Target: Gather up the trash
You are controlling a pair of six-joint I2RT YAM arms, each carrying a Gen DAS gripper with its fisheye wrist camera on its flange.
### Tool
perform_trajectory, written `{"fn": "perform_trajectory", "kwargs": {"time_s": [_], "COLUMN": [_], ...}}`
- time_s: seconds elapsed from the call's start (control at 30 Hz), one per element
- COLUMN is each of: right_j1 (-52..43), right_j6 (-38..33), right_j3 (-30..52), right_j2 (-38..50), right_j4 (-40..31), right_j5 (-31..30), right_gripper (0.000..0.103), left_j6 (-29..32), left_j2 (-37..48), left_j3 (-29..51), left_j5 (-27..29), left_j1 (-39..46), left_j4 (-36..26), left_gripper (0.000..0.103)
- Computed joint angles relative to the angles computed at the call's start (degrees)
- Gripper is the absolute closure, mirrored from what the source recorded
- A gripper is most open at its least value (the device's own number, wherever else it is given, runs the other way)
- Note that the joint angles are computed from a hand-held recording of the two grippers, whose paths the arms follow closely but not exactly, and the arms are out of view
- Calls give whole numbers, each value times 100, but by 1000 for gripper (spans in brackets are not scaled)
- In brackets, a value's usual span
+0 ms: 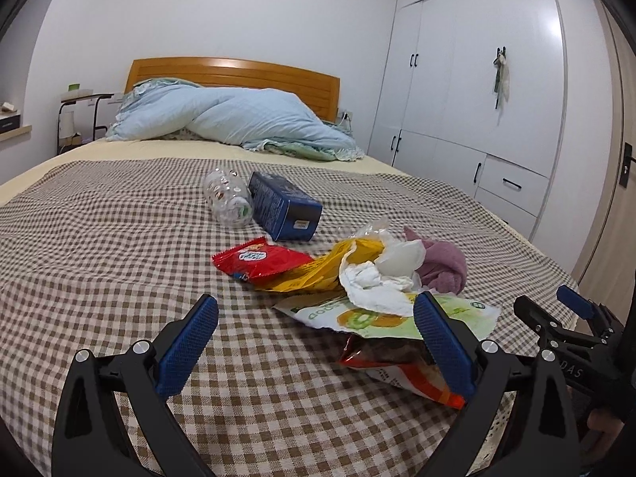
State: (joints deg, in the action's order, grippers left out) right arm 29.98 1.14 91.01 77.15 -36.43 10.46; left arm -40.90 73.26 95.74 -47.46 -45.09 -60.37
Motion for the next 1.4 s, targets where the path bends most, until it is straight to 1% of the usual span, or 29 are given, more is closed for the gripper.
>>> {"fn": "perform_trajectory", "kwargs": {"time_s": [0.33, 0.67, 0.77, 0.93, 1.4], "right_j1": [-11, 102, 10, -139, -206], "right_j6": [-41, -145, -149, -125, -175], "right_j3": [-18, -57, 10, 14, -3], "right_j2": [33, 18, 30, -35, -47], "right_j4": [-23, 10, -44, -95, -125], "right_j5": [12, 51, -34, -89, -53], "right_gripper": [8, 8, 8, 8, 8], "left_j6": [-69, -192, -270, -342, -483], "left_j2": [59, -8, 13, -16, -55], "left_j3": [-9, 18, -5, -59, -62], "left_j5": [42, -103, -44, 252, 229], "left_j1": [47, -35, 24, 105, 94], "left_j4": [-116, -401, -475, -368, -491], "left_gripper": [8, 8, 8, 8, 8]}}
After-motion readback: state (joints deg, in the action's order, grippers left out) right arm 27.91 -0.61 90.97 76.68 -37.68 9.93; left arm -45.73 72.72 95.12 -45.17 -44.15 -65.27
